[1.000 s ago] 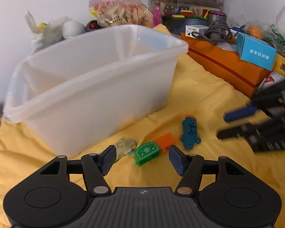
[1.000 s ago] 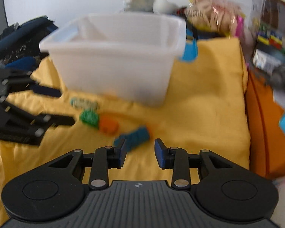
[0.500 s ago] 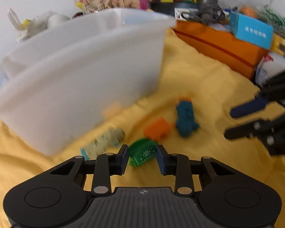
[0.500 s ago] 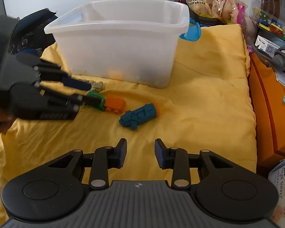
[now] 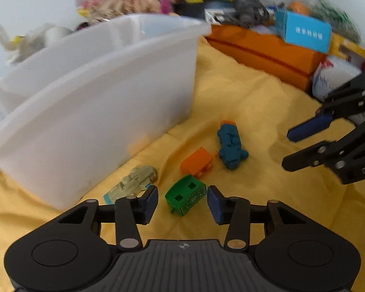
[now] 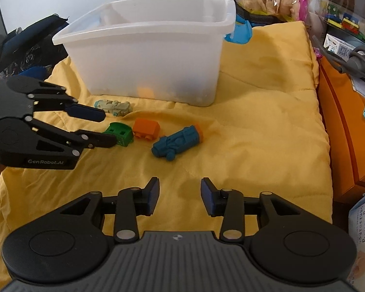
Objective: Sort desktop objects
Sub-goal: 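Grasp the green brick with the left gripper while the right grasps the orange brick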
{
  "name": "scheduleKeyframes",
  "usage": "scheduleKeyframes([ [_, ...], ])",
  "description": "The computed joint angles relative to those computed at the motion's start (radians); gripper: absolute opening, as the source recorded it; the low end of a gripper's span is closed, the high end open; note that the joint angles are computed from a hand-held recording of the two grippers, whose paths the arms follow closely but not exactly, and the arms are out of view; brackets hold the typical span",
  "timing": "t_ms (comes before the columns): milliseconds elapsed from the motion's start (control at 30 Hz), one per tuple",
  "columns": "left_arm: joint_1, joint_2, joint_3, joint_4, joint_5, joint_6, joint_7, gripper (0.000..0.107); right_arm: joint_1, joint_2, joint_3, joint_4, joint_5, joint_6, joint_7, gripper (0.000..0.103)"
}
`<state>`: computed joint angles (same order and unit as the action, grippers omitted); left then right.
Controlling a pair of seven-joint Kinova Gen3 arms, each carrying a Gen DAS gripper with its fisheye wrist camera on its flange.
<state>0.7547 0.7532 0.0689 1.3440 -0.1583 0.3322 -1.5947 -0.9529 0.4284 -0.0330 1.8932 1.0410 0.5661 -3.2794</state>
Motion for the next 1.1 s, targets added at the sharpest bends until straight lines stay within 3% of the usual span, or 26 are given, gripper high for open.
scheduleKeyframes([
  [33,-0.004,0.01,0.008,-0.012,-0.014,0.006,-0.005,0.046,-0.001,0.001,-0.001,-0.001,0.001,0.0,0.001,0.043],
  [67,-0.011,0.014,0.019,-0.012,-0.014,-0.004,-0.013,0.033,-0.003,0.002,-0.002,-0.002,0.001,0.001,0.002,0.043],
  [100,-0.005,0.014,0.01,0.0,-0.008,-0.028,-0.005,0.032,-0.003,0.004,-0.003,-0.004,0.001,0.002,0.004,0.043],
  [167,0.055,0.003,-0.062,0.031,-0.015,-0.072,0.06,0.027,-0.004,0.007,-0.007,-0.007,-0.007,0.005,0.013,0.043],
  [333,0.237,-0.035,-0.262,0.105,-0.004,-0.054,0.263,0.023,-0.017,0.007,0.002,-0.013,0.02,0.002,0.012,0.043],
  [467,0.319,-0.077,-0.342,0.179,0.022,-0.029,0.425,0.023,-0.088,0.031,0.111,-0.044,0.04,-0.059,0.121,0.043],
  [600,0.326,-0.108,-0.332,0.237,-0.011,-0.034,0.565,0.023,-0.05,0.087,0.074,-0.114,0.1,-0.039,0.284,0.043],
  [700,0.318,-0.117,-0.314,0.266,-0.037,-0.045,0.608,0.024,0.039,0.13,-0.011,-0.155,0.138,-0.059,0.406,0.042],
  [767,0.327,-0.117,-0.318,0.267,-0.071,-0.041,0.632,0.024,0.089,0.166,-0.079,-0.189,0.159,-0.02,0.487,0.04],
  [833,0.324,-0.116,-0.311,0.267,-0.096,-0.046,0.656,0.024,0.102,0.195,-0.083,-0.222,0.124,-0.008,0.568,0.041],
  [900,0.323,-0.112,-0.308,0.269,-0.12,-0.061,0.684,0.024,0.07,0.204,-0.02,-0.242,0.062,-0.029,0.637,0.042],
  [967,0.335,-0.103,-0.318,0.261,-0.148,-0.065,0.705,0.024,0.047,0.211,0.035,-0.26,-0.004,-0.053,0.677,0.032],
  [1033,0.338,-0.097,-0.317,0.254,-0.169,-0.058,0.715,0.024,0.058,0.214,0.032,-0.29,-0.085,-0.026,0.732,0.017],
  [1100,0.335,-0.102,-0.311,0.256,-0.185,-0.057,0.723,0.024,0.086,0.187,0.012,-0.28,-0.158,-0.046,0.754,0.017],
])
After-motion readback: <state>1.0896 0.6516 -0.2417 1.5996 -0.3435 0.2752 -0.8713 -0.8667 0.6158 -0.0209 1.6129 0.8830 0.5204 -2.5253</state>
